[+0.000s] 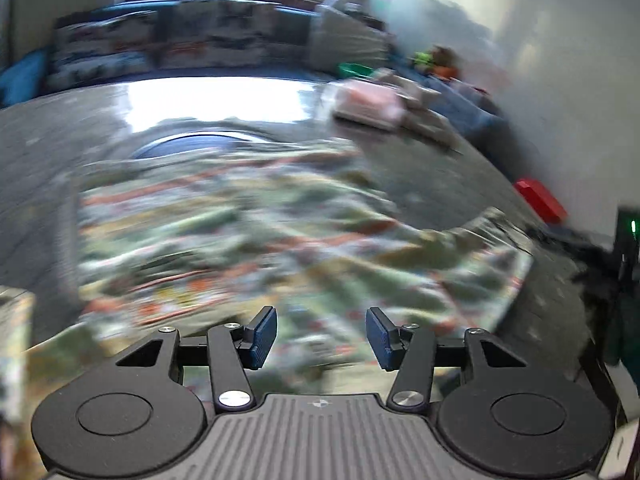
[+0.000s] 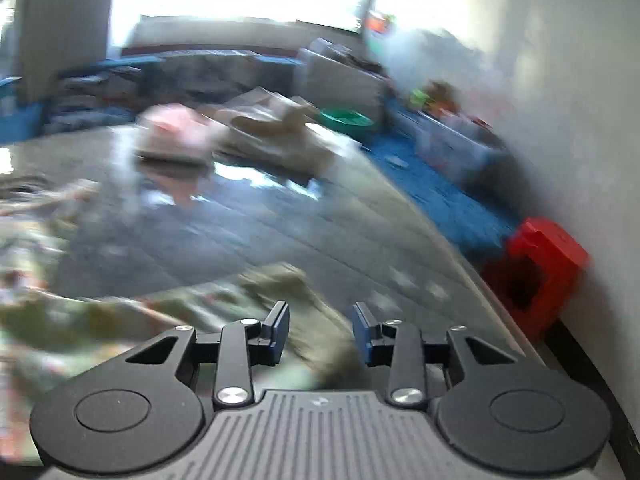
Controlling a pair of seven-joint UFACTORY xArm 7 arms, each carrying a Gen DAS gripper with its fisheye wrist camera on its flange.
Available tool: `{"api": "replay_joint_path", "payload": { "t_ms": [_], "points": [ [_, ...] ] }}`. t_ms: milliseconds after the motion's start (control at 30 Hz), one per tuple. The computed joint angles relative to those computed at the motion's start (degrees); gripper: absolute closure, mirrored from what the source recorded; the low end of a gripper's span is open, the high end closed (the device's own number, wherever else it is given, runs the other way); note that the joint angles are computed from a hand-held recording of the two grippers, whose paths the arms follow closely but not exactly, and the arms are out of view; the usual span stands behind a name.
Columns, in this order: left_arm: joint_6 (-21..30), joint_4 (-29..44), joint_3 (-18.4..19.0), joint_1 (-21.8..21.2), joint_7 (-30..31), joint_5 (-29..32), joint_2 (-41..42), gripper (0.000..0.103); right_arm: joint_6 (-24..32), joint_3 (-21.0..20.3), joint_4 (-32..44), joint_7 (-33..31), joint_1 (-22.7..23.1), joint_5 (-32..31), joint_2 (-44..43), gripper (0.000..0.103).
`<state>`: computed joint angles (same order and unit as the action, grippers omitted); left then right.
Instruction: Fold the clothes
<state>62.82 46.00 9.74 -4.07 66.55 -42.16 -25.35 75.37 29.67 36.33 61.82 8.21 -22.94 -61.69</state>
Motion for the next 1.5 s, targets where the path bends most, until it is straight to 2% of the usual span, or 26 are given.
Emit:
{"api": "replay_joint_path", "payload": {
  "t_ms": [67, 200, 233, 333, 467, 600, 800, 1000, 1067, 1167, 1333, 1500],
  "points": [
    [0.55, -1.35, -0.81, -0.98, 1.1, 0.06, -0.75, 0.051, -5.54, -1.26, 0.61, -1.34, 2.11, 1.02, 2.1, 0.065],
    [2.19, -3.4, -1.66, -2.48, 2.7, 0.73, -1.37, 0.052, -20.06, -4.08, 0.44, -4.44, 5.95, 4.7, 8.85, 0.068],
    [2.51, -3.9, -1.87, -2.62, 2.91, 1.16, -1.45, 0.056, -22.93, -4.49, 0.54, -5.55, 6.33, 5.03, 10.77, 0.069],
    [3.63, -5.15, -1.68, -2.98, 4.75, 1.61, -1.99, 0.061, -28.38, -4.73, 1.63, -8.94, 6.14, 4.44, 16.35, 0.071],
    [5.95, -5.34, -0.81, -2.86, 6.65, 1.34, -2.14, 0.063, -29.24, -4.7, 3.23, -11.86, 5.13, 2.72, 20.91, 0.072],
    [8.1, -5.23, -0.09, -2.12, 8.16, 0.97, -1.9, 0.062, -29.22, -5.18, 5.34, -11.56, 4.01, 1.54, 22.68, 0.072],
    [10.39, -4.11, 0.03, -0.72, 9.04, -0.05, 0.04, 0.062, -36.17, -9.47, 8.75, -14.93, 1.11, -0.12, 28.93, 0.072],
    [11.92, -3.23, -0.34, 0.51, 9.59, -0.75, 1.5, 0.062, -41.11, -12.61, 13.79, -20.14, 0.33, -0.82, 39.03, 0.079],
    [12.4, -3.02, -0.4, 0.87, 9.82, -0.95, 1.9, 0.062, -41.12, -13.2, 15.22, -20.76, 0.15, -1.35, 41.6, 0.079],
    [13.2, -2.88, -0.26, 1.37, 11.22, -1.32, 2.36, 0.062, -40.46, -12.97, 17.14, -18.16, -1.0, -5.37, 44.65, 0.079],
    [14.92, -1.51, 0.31, 2.96, 10.28, -1.9, 3.22, 0.062, -38.46, -14.07, 19.33, -14.08, -0.88, -9.59, 46.5, 0.078],
    [13.28, 1.99, 3.34, 6.54, 9.65, -6.11, 3.83, 0.059, -38.48, -15.46, 17.78, -20.29, 3.03, -4.89, 42.16, 0.07]
  ]
}}
